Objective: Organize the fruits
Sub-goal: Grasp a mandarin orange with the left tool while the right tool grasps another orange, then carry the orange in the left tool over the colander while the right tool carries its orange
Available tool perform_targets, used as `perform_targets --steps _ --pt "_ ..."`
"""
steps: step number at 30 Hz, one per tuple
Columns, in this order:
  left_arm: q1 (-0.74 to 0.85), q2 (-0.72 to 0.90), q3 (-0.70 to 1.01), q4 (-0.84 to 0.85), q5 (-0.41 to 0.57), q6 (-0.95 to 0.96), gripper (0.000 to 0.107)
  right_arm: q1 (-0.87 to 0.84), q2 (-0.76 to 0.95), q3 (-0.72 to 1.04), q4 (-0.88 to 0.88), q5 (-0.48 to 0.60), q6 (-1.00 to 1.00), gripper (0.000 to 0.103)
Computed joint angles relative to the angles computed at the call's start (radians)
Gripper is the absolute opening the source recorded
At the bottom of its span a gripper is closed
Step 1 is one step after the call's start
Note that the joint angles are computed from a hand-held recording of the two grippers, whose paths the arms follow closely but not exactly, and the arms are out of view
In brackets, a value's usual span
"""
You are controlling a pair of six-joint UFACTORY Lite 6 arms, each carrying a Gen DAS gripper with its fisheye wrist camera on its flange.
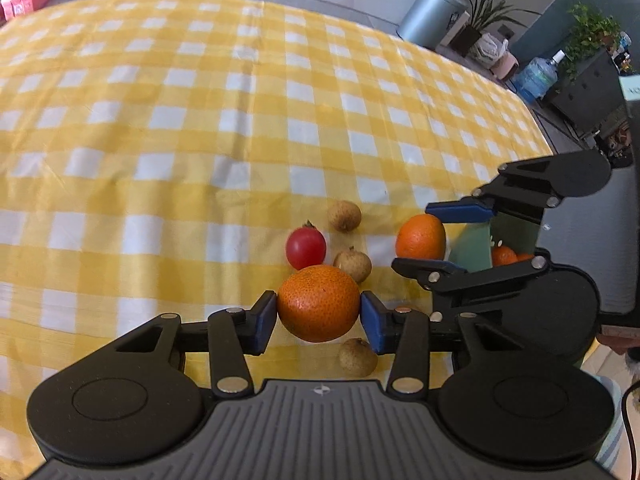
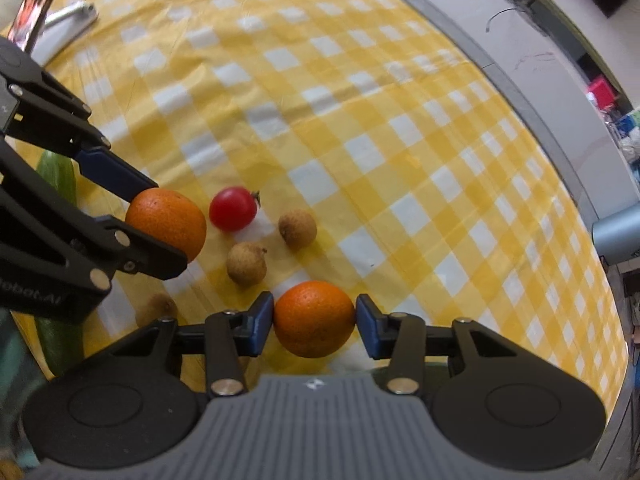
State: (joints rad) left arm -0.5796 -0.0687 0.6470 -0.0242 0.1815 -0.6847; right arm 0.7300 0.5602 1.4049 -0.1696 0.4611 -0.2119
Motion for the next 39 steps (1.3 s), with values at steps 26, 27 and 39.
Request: perform_targets --steps 26,27,39 --pt "-0.399 -0.088 0.194 0.74 0.342 -0.797 0.051 -0.021 -0.851 -0.703 0.048 -0.131 0.259 0.042" --pt "-0.413 -0.067 0.216 0.752 0.348 -0.803 0.051 -0.039 -0.888 -0.734 0.067 -0.129 0.25 0.042" --pt "-0.48 0.184 0.423 0.767 0.314 -0.742 0.051 -0.214 -1.149 -0.965 0.177 -0.099 0.162 0.042"
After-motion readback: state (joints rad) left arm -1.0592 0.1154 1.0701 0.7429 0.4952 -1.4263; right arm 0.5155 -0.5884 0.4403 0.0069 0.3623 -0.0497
